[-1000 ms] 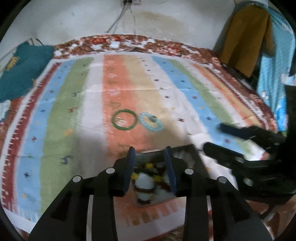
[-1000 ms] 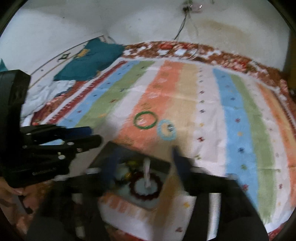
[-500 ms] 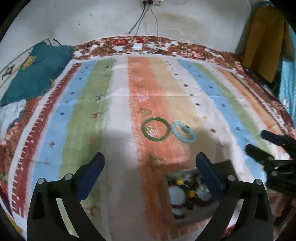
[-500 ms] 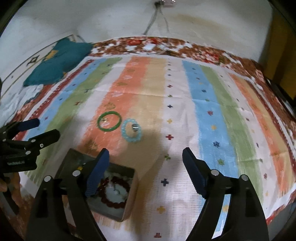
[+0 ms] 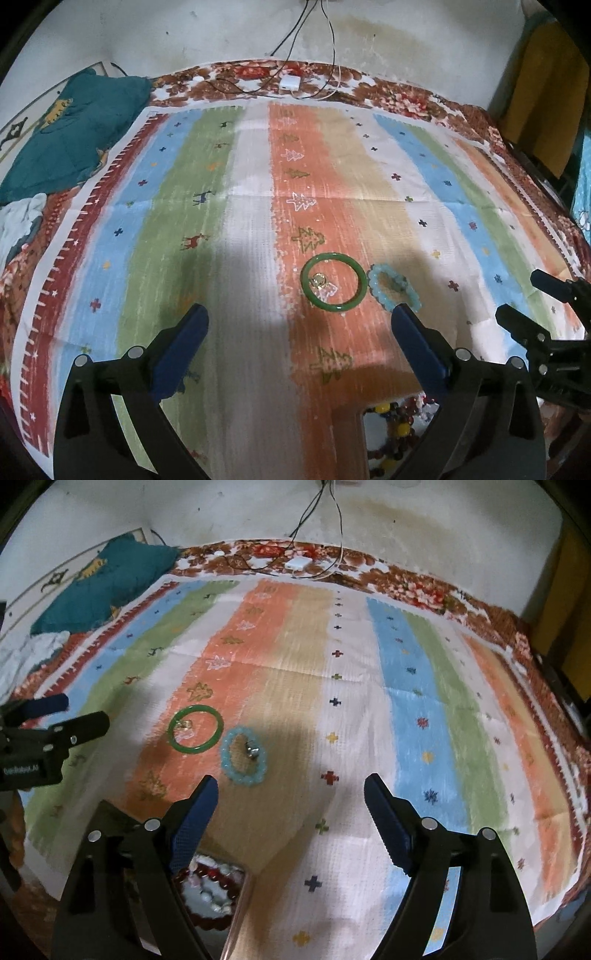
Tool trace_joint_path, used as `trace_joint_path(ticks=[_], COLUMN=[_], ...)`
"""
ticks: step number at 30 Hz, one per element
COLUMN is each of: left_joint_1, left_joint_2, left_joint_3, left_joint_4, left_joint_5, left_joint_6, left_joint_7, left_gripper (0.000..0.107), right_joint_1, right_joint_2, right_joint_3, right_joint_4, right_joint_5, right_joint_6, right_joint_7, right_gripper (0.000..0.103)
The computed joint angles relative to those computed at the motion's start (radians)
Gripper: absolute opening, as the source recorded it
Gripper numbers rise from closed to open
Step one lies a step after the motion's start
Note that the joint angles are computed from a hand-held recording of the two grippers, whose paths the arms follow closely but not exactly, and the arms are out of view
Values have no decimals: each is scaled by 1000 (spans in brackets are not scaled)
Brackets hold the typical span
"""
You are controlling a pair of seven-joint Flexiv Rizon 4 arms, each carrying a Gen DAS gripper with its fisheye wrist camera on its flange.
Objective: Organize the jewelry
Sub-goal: 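Raise both open tools and move toward the jade bangle and blue bracelet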
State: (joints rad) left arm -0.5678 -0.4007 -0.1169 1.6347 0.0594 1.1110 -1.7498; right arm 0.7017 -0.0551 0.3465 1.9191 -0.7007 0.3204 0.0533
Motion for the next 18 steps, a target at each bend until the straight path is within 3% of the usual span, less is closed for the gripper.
trace_joint_path(ticks=[5, 11, 18], left_joint_1=[-11, -47, -9], left_joint_2=[-28, -52, -83], left_joint_3=[7, 47, 5], left_joint_4=[-43, -105, -122], left_joint_5=[8, 99, 18], left_joint_6=[-32, -58, -83], left_joint_7=[-10, -63, -3], left_gripper=[97, 97, 97], right_joint_1=[-16, -47, -64], right_joint_2=[-2, -5, -26], right_joint_3=[-11, -27, -36], right_joint_4=[11, 24, 8], right_joint_5=[-4, 32, 81], right_joint_6=[38, 113, 129], right_joint_7=[8, 5, -16], right_gripper=[81, 81, 81])
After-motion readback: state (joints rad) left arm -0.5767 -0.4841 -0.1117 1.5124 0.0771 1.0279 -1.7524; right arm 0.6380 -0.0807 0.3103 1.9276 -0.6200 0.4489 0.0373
